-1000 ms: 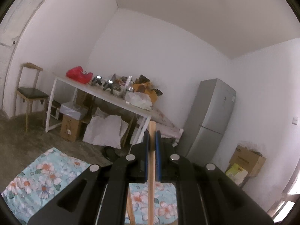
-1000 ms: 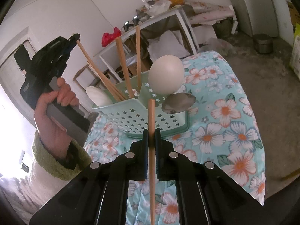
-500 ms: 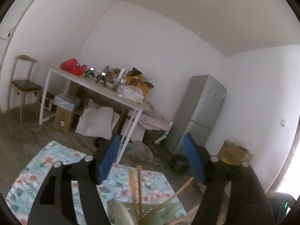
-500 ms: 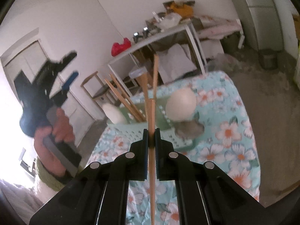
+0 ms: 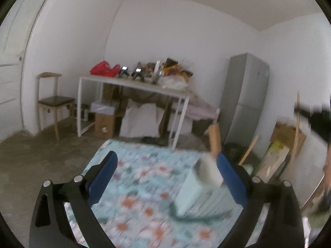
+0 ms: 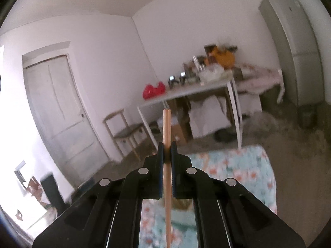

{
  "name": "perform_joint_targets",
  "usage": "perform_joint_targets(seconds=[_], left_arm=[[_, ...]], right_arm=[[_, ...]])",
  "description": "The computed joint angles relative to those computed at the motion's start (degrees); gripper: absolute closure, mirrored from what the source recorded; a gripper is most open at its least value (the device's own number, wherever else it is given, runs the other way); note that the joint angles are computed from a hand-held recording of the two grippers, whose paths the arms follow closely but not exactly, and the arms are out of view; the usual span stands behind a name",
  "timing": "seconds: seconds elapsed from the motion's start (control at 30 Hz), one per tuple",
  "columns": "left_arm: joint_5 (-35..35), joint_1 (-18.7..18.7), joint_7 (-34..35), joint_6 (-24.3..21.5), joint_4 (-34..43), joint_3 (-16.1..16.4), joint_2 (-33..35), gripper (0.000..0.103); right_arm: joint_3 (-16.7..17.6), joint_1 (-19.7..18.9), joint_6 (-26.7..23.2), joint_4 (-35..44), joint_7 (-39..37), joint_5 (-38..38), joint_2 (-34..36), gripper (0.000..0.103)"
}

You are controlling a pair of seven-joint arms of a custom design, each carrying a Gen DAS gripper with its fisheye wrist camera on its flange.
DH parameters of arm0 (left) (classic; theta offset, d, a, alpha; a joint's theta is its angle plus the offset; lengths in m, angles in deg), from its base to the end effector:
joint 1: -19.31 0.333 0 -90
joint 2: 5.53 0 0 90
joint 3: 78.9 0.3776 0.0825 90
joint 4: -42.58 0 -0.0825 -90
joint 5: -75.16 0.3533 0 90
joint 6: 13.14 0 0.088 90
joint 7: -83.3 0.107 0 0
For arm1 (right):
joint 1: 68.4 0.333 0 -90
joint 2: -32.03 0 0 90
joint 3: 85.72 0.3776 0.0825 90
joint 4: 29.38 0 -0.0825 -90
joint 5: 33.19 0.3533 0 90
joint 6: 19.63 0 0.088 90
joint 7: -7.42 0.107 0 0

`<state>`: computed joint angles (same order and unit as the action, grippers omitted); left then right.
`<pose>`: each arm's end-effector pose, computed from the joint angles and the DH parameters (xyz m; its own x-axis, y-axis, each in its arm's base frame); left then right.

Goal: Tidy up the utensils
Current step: 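Lower the right tool's chopstick into the basket and open the right tool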

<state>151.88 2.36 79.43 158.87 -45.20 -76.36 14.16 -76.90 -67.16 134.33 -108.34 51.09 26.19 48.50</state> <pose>0.6436 -0.2441 0.6128 -0.0257 -0.9744 0.2234 -0.3393 -0.2017 -0.9188 0.6779 0.0706 0.7246 0.4392 -0.8354 -0.3305 -0.4166 0.1365 -0.8988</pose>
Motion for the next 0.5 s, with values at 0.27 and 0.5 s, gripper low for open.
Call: perform_joint_targets(seconds=[0.27,0.5], left_arm=[[-4.08,1.79,5.22,3.57,-6.31,-1.47,-1.23,0.006],[-5.2,-1.46,7.69,6.79,-7.74,2.16,-0.66,0.006]], right_arm=[[2.71,2.05,10.0,9.88,2.05,-3.66,8.15,0.098],[2.21,5.23,18.35,11.76,9.79,-14.0,13.63,0.098]])
